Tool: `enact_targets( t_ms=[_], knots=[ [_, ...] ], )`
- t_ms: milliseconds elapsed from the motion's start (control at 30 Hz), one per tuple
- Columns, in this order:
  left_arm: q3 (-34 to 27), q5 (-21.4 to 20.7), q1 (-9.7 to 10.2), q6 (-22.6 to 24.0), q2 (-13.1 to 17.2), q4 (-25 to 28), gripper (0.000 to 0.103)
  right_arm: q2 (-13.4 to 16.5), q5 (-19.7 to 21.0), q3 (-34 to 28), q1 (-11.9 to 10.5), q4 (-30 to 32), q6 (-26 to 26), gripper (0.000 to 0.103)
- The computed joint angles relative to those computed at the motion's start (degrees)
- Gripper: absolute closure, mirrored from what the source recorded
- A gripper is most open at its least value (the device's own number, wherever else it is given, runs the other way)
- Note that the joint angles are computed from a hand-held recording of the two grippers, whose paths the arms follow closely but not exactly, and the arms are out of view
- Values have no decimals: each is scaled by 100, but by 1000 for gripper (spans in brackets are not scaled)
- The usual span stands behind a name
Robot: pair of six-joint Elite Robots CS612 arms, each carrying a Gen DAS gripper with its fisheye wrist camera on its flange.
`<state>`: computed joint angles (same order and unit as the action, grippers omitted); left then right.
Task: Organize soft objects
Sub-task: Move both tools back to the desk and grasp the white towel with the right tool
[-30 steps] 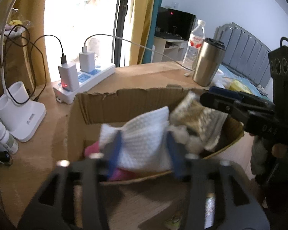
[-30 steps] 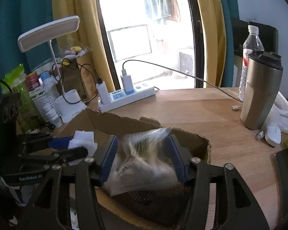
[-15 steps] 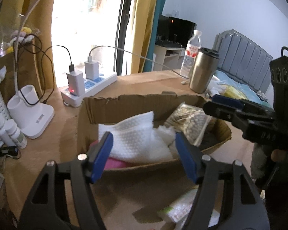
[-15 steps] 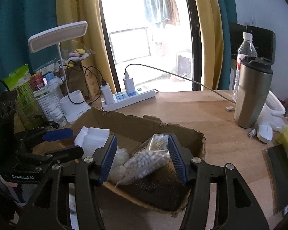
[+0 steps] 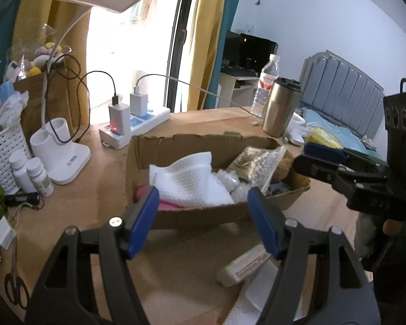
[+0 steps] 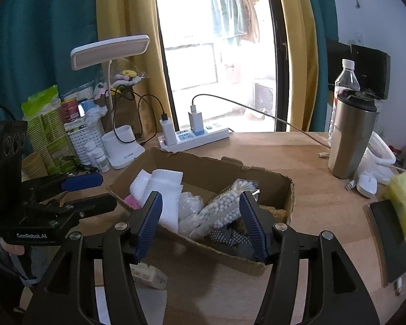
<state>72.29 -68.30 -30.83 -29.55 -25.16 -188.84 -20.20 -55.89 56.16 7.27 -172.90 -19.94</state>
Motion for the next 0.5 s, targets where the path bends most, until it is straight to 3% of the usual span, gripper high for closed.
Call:
enact_targets(
  t_ms=[500],
  knots=[
    [520,205,-120,-295,-188,-320,33,-306,-10,650,22,-164,-265,40]
  ],
)
